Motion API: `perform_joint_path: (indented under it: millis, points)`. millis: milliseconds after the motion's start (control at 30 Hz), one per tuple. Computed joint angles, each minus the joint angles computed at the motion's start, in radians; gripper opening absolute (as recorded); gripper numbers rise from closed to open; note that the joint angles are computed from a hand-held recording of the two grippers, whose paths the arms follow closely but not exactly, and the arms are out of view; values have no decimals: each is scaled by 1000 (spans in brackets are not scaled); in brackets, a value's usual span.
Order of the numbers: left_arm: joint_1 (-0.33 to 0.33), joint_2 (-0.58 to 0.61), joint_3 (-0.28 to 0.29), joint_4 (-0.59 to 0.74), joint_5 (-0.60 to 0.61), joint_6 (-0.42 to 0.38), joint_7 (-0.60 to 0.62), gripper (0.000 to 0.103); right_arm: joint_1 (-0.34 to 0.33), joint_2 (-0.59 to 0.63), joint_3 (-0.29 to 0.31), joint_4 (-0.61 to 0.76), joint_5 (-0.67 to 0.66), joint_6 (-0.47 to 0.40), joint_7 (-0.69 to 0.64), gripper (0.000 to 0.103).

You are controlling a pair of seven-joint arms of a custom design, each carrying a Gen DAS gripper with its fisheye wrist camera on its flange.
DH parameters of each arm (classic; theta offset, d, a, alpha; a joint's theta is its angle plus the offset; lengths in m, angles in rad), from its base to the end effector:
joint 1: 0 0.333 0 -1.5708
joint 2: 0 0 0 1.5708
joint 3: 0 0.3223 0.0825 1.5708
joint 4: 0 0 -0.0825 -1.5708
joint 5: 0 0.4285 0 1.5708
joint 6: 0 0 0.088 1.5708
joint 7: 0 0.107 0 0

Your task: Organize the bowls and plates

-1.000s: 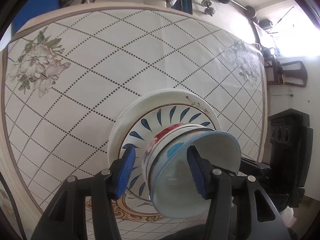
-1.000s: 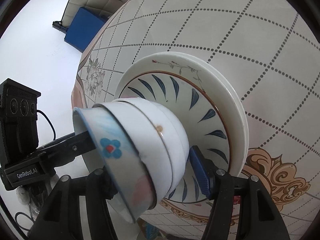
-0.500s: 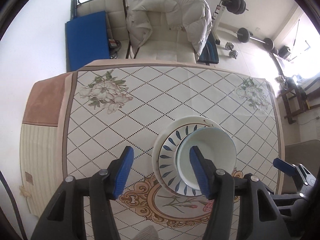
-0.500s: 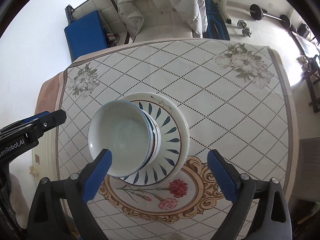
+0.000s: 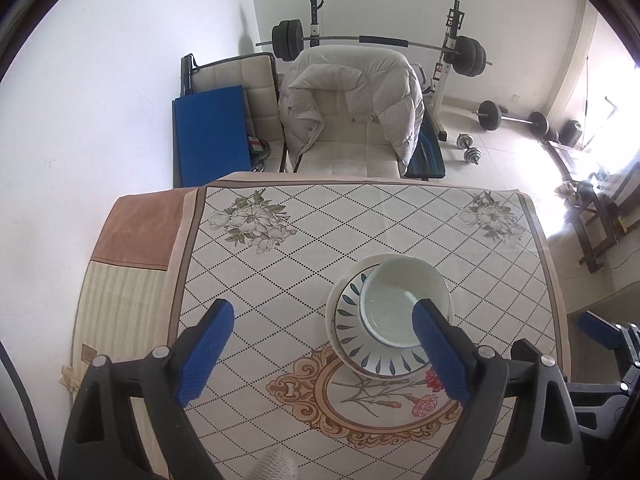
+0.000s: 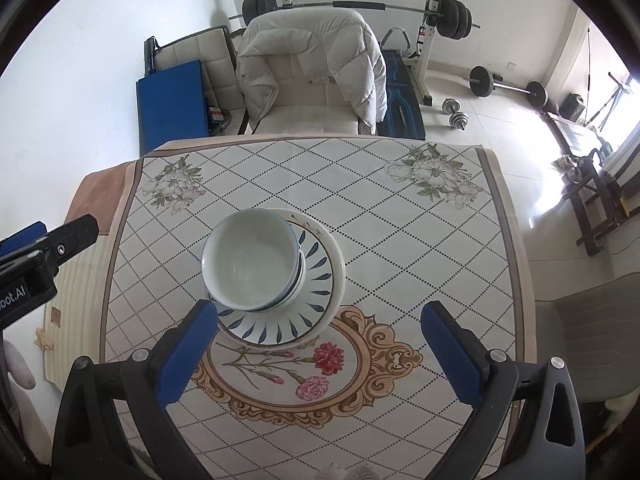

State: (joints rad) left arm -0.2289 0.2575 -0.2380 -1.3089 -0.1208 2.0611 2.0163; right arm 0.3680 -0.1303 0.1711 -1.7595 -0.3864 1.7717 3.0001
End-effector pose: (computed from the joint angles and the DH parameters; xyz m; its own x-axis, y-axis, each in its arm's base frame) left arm 0.6477 -0.3055 0.6608 -0.7496 -0.6606 -0.0416 -0.5549 0.6615 -0.5045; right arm 0.5080 0.2723 0.6332 -0.7326 -0.6774 -0.0666 -0.5988 0.6880 -0.4101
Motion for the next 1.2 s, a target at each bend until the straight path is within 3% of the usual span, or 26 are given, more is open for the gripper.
perform_joint_path:
  millis: [200,533,700,967,1200]
  points:
    - [24,-128,3,-136,-64,72,43,91,36,13,38,94,-83,-146,27,103]
    - [37,-360,42,-352,-142,148,50,92,93,-35,92,126,-163,-221,62,103]
    - [35,-474,76,-427,-183,137,60,92,124,-51,140,167,-218,-288,96,103]
    - [33,-614,138,-486,-233,70,87,92,245,58,226,406,-351,-572,133,103]
    - [30,-685,186,-509,-274,-7,158,92,481,311,265,795,-631,-880,86,103]
